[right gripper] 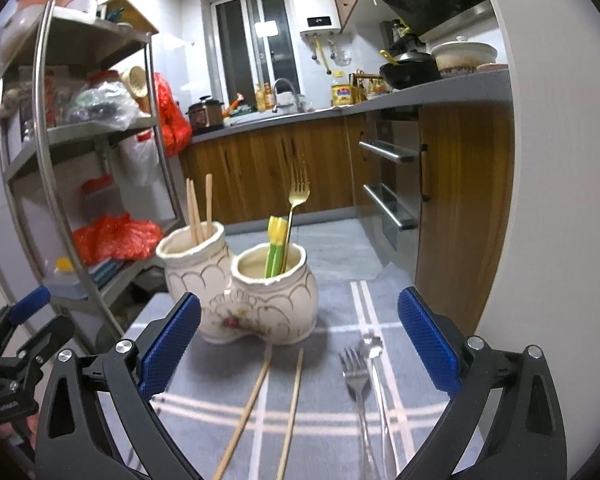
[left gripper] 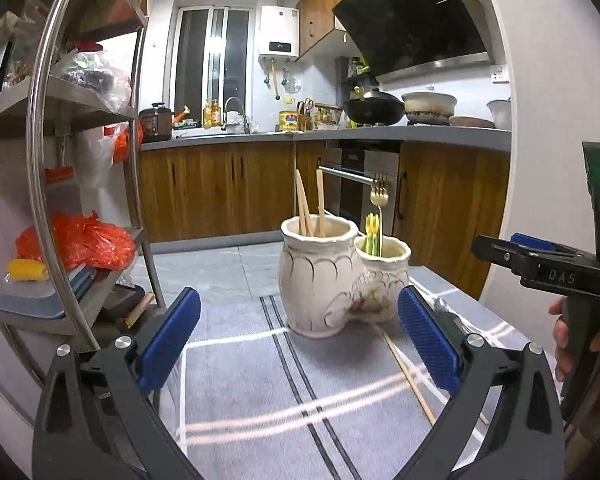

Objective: Organize utensils
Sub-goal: 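Close the right tool on the silver fork and lift it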

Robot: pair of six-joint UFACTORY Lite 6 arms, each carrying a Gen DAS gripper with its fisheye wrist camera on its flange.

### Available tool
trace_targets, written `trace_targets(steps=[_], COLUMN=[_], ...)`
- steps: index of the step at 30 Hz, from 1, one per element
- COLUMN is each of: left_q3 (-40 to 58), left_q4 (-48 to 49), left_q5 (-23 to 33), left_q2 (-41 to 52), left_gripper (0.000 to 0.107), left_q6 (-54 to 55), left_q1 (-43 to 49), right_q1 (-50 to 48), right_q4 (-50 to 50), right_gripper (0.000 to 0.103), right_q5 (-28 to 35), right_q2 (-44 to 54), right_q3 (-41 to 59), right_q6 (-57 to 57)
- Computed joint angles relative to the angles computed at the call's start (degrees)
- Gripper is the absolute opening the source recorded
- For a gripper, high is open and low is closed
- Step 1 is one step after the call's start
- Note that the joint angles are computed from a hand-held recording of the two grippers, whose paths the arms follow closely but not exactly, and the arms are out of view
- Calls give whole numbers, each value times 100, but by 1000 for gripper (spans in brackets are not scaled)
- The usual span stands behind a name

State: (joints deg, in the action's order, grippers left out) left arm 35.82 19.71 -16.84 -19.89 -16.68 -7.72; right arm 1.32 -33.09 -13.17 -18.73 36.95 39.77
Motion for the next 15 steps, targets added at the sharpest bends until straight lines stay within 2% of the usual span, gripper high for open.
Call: trace_targets(steps=[5,12,15], left_q3=[-286,-413,-371], left_q4=[126,997,1290], left_q5=[-36,-179,-174], left_q2=[-232,-4,229], left_gripper=[97,97,97], left_q6=[-120,-986,-1310], left_q1=[-16,170,211], right_q1=[-53,-831,-1283], right_q4=[-471,-2465,-3002], right_gripper=[98,98,98], right_q5=[195,126,0], right_q2=[-452,-921,-922], right_q3=[-279,-604,-722], right_q6=[386,2075,2399])
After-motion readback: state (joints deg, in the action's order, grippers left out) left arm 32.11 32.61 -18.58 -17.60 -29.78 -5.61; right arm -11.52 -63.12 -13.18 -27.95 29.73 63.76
